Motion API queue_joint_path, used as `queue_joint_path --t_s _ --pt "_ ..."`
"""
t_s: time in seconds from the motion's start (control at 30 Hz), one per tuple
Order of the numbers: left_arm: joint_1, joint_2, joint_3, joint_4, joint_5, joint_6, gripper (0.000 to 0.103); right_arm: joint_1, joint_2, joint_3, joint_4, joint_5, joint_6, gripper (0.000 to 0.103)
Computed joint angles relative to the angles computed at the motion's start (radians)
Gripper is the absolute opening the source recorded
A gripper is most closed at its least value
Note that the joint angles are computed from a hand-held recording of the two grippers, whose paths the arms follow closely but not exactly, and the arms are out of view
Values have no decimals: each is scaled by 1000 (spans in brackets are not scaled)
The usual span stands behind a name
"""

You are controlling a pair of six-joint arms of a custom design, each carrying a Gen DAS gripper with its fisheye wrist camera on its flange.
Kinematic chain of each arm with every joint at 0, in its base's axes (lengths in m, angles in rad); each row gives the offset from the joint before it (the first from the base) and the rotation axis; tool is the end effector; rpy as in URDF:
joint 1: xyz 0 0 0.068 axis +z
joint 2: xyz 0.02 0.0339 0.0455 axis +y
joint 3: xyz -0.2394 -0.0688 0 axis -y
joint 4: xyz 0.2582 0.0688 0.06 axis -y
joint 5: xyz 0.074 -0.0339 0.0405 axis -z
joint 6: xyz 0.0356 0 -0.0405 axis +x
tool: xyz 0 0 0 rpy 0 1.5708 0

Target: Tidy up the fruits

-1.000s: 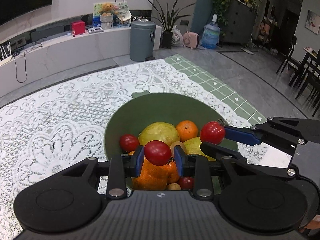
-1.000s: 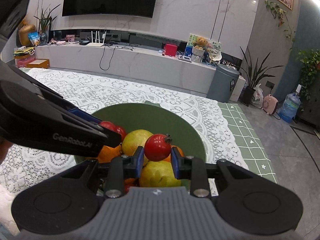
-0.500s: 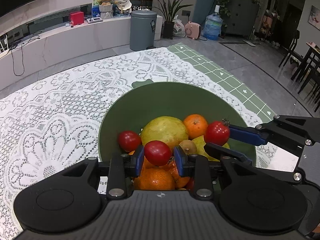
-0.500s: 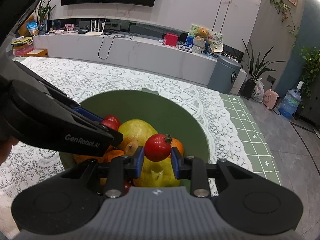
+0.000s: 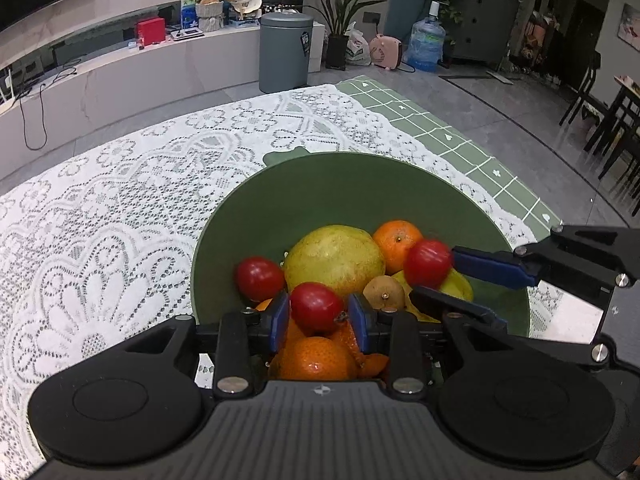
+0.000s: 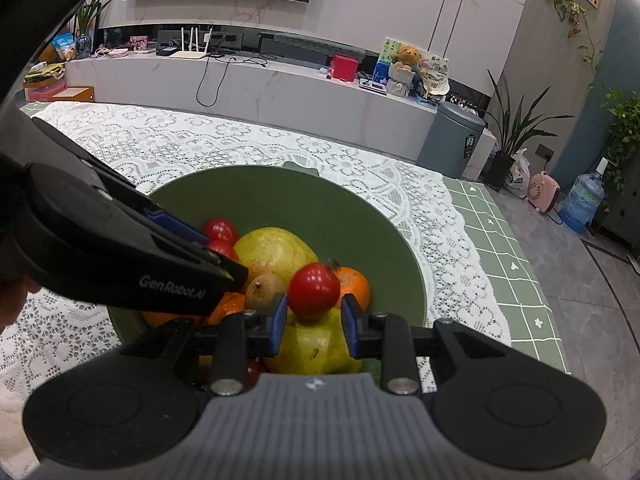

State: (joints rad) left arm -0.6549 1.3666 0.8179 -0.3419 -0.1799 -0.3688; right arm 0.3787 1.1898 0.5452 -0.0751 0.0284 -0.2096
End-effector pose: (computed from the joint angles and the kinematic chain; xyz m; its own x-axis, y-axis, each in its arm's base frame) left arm 0.2352 -0.1726 0.1797 -0.7590 0.1357 -0.6368 0.2534 0.9625 -0.0970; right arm 0.2381 0.0936 0.1563 -0.5263 -0.4333 -0.7316 -0.4695 0.8655 -0.1748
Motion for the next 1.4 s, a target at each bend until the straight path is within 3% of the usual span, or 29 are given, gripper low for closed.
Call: queue_joint_path --t_s 0.2,0.33,0.6,0.73,1.03,1.13,1.4 --pt "-1 -16 -1 -11 -12 -2 52 12 -11 20 -33 19 -13 34" --pt "-3 -65 -17 -13 -31 -11 67 12 -49 23 -57 31 -12 40" --pt "-29 -194 -38 -55 -108 -43 77 8 -195 18 -133 32 14 72" --pt "-51 -294 -64 -96 -164 -76 81 0 -282 23 -190 9 59 82" --pt "-210 -523 -126 -217 -542 -127 90 18 -511 1 -319 -15 172 96" --pt "-263 -585 -131 -292 -627 -135 92 62 -595 -18 -357 -9 237 99" --pt "-427 -651 -130 -518 -825 -319 92 235 -725 -44 -435 110 390 99"
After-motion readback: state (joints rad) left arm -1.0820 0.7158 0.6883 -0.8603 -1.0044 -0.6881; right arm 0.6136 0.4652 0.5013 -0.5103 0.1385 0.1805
